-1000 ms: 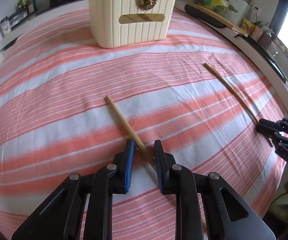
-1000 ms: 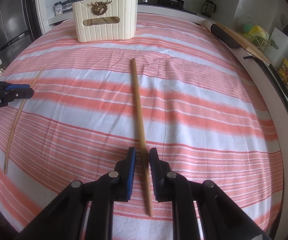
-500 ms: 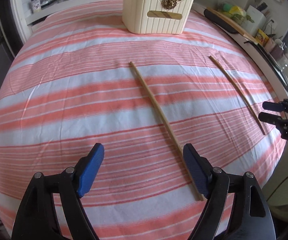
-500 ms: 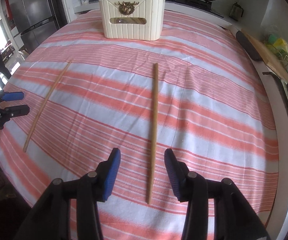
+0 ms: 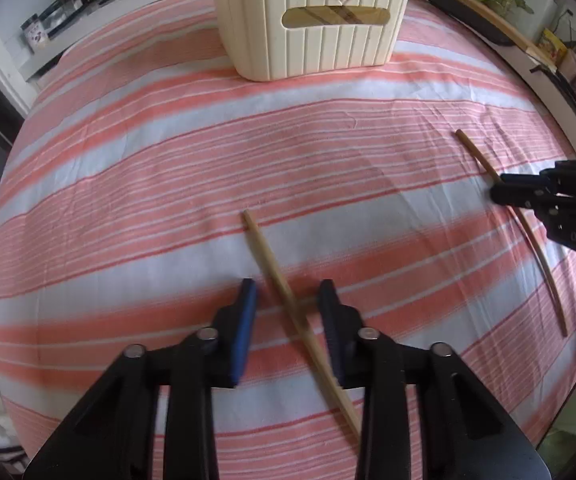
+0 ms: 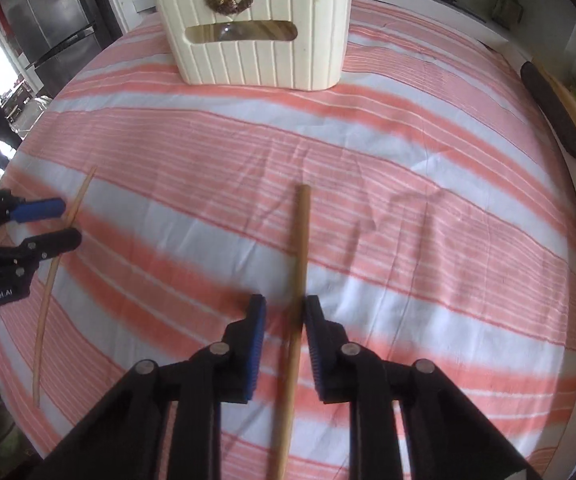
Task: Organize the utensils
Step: 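Lift both chopsticks and carry them above the cream holder with both tools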
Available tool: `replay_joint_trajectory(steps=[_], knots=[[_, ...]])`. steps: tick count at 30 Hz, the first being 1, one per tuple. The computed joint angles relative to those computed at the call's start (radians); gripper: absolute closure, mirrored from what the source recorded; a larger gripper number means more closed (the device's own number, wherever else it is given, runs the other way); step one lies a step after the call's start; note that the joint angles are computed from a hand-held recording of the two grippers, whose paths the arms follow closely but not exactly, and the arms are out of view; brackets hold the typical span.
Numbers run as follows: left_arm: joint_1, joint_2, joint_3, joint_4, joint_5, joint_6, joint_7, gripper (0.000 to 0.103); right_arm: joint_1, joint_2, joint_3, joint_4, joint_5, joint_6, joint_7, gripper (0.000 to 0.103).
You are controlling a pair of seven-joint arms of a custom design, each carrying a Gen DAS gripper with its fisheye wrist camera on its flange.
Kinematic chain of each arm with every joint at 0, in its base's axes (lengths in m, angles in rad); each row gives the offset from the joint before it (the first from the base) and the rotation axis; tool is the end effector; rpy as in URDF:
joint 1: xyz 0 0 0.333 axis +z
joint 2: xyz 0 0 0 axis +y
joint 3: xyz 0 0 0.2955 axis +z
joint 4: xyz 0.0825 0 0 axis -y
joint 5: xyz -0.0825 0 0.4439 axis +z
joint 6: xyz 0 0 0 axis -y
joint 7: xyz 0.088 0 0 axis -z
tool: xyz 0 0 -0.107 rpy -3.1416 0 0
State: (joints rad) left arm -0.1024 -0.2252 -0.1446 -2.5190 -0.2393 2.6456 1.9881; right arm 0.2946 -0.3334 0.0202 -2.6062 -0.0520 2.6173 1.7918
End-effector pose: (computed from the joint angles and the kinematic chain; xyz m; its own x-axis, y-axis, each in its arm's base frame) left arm 0.5070 -0.1195 0.3359 -0.4581 -0.8889 -0.0004 -0.8289 0.4273 -0.3611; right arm 0.4680 0.1531 0.3445 0.1388 -0.9899 -0.0286 -0.9332 -0.1211 -0.3384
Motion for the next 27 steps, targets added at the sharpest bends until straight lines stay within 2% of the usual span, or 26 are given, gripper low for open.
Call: replay_joint_trajectory(steps=[1,3,5,9,15,17,23,27], knots=[[0.001,0.011,-0.002,0.011,0.003,0.003,-0.007,0.094,-0.005,0.030,-0.005,0.025,0.001,0.017,-0.001,0.096],[-0.013,0.023,0.016,0.020,-0.059,0.012,0.028,0.099,0.003,0.077,-0.031,0.069,0.056,0.027,-0.044,0.097],[-0.026,0.001,0.036,0.007,-0.137,0.034,0.085,0.099,-0.004,0.088,-0.035,0.082,0.087,0.049,-0.050,0.097],[-0.080,-0.148,0.112,-0.062,-0.351,0.079,0.252,0.099,0.040,-0.055,-0.076,-0.019,0.220,0.191,-0.131,0.097],[-0.150,-0.354,0.216,-0.115,-0.570,0.091,0.438,0.099,0.048,-0.354,-0.035,-0.179,0.125,0.356,-0.059,0.097],[-0.163,-0.406,0.240,-0.133,-0.615,0.091,0.481,0.099,0.026,-0.420,0.007,-0.209,0.087,0.398,-0.010,0.097],[-0.187,-0.454,0.270,-0.127,-0.720,0.092,0.549,0.099,-0.072,-0.532,0.140,-0.246,-0.017,0.426,0.134,0.097],[-0.180,-0.460,0.279,-0.105,-0.750,0.061,0.565,0.099,-0.089,-0.547,0.162,-0.223,-0.078,0.421,0.180,0.097]])
